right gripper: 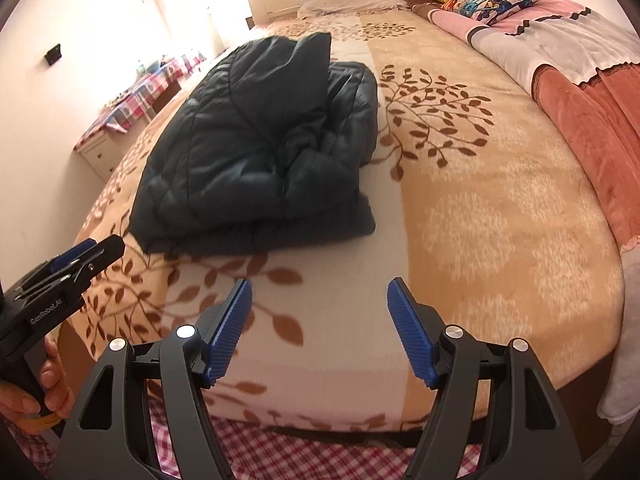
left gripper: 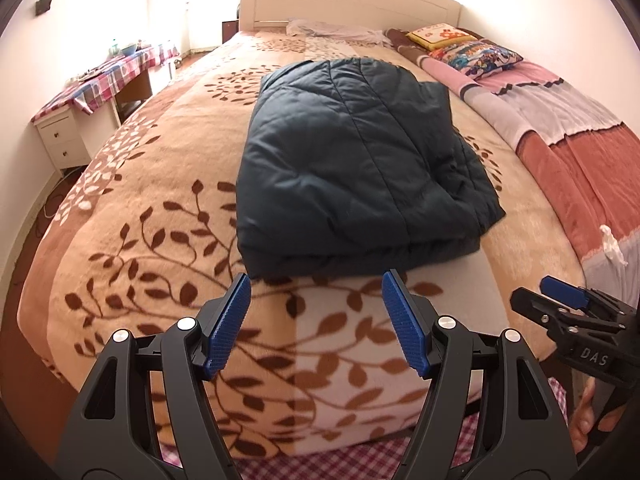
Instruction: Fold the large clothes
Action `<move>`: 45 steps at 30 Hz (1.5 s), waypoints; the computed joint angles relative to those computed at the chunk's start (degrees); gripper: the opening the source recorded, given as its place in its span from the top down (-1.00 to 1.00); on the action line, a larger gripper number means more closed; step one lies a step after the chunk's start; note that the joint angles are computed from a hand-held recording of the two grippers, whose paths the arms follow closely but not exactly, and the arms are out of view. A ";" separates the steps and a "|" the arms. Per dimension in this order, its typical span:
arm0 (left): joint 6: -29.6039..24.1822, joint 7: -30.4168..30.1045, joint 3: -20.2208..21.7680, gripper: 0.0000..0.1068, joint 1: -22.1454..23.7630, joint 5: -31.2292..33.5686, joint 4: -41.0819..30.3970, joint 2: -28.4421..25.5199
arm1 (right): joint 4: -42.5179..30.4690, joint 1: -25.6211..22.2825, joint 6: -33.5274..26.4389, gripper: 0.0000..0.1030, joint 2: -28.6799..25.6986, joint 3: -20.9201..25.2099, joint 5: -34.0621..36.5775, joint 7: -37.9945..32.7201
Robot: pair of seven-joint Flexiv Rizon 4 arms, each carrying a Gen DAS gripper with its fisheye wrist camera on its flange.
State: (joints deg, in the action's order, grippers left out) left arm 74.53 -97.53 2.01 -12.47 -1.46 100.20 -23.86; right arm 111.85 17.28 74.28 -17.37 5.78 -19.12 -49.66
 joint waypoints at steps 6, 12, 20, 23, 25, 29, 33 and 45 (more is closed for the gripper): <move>-0.97 -1.87 0.69 -0.27 -1.21 1.33 1.97 2.01 | 2.14 0.86 -0.21 -0.34 1.13 0.30 -0.70 0.93; -2.18 -4.93 1.08 -0.27 -1.81 2.86 3.29 3.50 | 2.77 1.09 -1.09 -0.34 1.44 0.97 -0.28 1.10; -3.88 -7.78 0.75 -0.27 -2.00 4.98 5.01 5.15 | 5.34 2.56 -1.58 -0.34 3.30 0.04 -4.36 4.53; -4.58 -8.75 0.66 -0.27 -2.06 5.67 5.76 5.59 | 7.03 3.20 -0.49 -0.34 4.12 -1.09 -7.85 8.00; -5.07 -9.71 0.88 -0.27 -2.32 6.60 5.99 5.78 | 8.18 3.59 0.06 -0.34 4.59 -1.79 -10.69 10.65; -5.79 -10.91 0.64 -0.27 -2.20 7.18 6.55 6.01 | 9.23 3.51 -0.04 -0.34 4.79 -1.83 -14.20 13.55; -6.46 -12.31 0.72 -0.27 -2.16 7.85 7.01 6.24 | 9.63 3.26 -0.87 -0.34 4.73 -1.08 -15.70 13.92; -6.42 -13.75 0.57 -0.27 -2.09 9.97 7.67 7.18 | 10.25 3.67 -2.12 -0.34 5.09 -0.26 -17.54 15.23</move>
State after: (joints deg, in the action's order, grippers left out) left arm 68.10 -111.28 2.58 -14.56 8.51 107.86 -16.67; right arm 122.10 20.95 72.16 -12.29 5.52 -36.67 -34.43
